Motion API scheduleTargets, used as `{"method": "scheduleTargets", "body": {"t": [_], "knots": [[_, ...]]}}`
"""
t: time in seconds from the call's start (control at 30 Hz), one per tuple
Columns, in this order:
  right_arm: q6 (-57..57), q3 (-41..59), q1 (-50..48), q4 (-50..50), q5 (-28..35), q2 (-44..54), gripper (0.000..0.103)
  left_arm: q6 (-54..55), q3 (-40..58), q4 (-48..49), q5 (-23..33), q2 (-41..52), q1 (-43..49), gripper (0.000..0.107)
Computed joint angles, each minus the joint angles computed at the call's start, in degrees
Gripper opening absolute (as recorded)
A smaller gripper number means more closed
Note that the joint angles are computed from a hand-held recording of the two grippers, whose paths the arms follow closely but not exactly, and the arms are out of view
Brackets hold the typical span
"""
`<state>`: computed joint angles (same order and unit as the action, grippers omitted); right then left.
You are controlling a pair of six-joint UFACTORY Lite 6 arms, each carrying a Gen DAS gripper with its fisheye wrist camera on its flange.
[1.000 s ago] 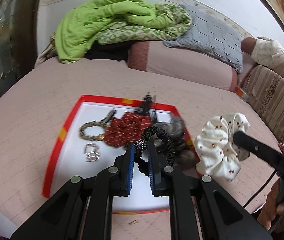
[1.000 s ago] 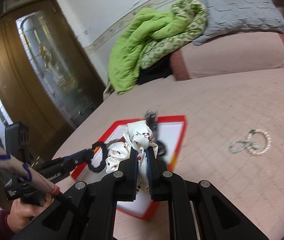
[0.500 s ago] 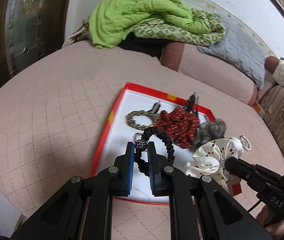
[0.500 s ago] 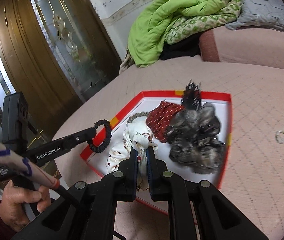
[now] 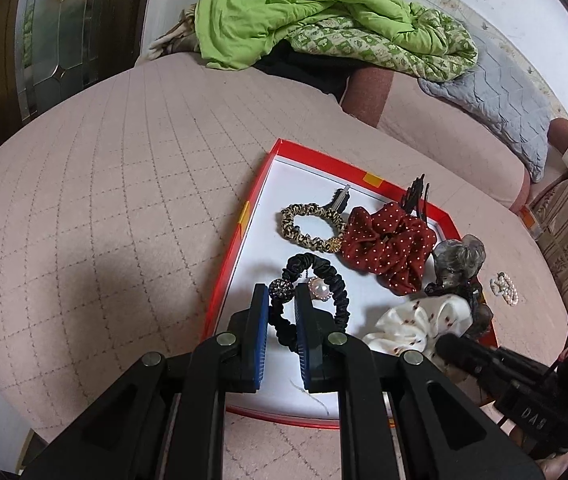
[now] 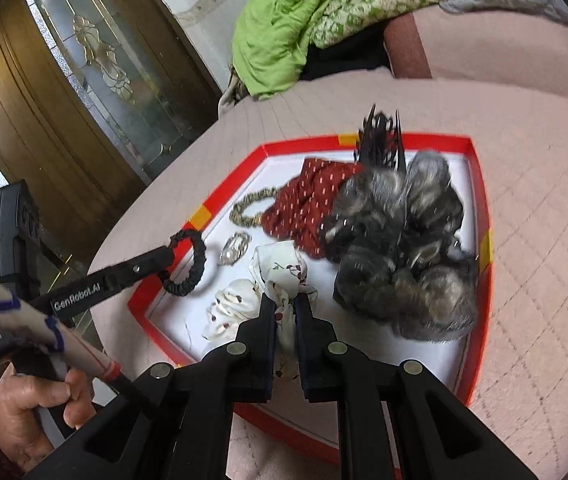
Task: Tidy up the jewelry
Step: 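Carry the hair tie and white scrunchie into the tray and open both grippers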
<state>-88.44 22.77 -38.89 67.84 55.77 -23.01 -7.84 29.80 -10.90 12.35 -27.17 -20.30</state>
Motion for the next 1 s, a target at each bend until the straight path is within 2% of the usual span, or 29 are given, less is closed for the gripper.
{"method": "scheduleTargets", "body": {"t": [0.2,0.37,0.77,1.0], "knots": [[0.3,-1.6,1.7,-1.1,-2.9,-2.6,0.012,-3.1,0.0,3.4,-0.3,0.6,-0.9,0.013],[0.8,-0.7,-3.5,-5.3,-3.3,-2.0,0.012,-3.1,0.4,2.9,-0.7,1.5,-1.3,0.013],[0.7,0.7,-10.6,-9.6,-3.2,-1.9,0.013,-15.2,1.9,15.0,-1.0,4.5,-4.1,0.013],[0.4,0.5,-11.4,-10.1,-2.3,-3.9,0.025,-25.0,2.4,24.1,-0.5,6.1,-5.3,0.013]]}}
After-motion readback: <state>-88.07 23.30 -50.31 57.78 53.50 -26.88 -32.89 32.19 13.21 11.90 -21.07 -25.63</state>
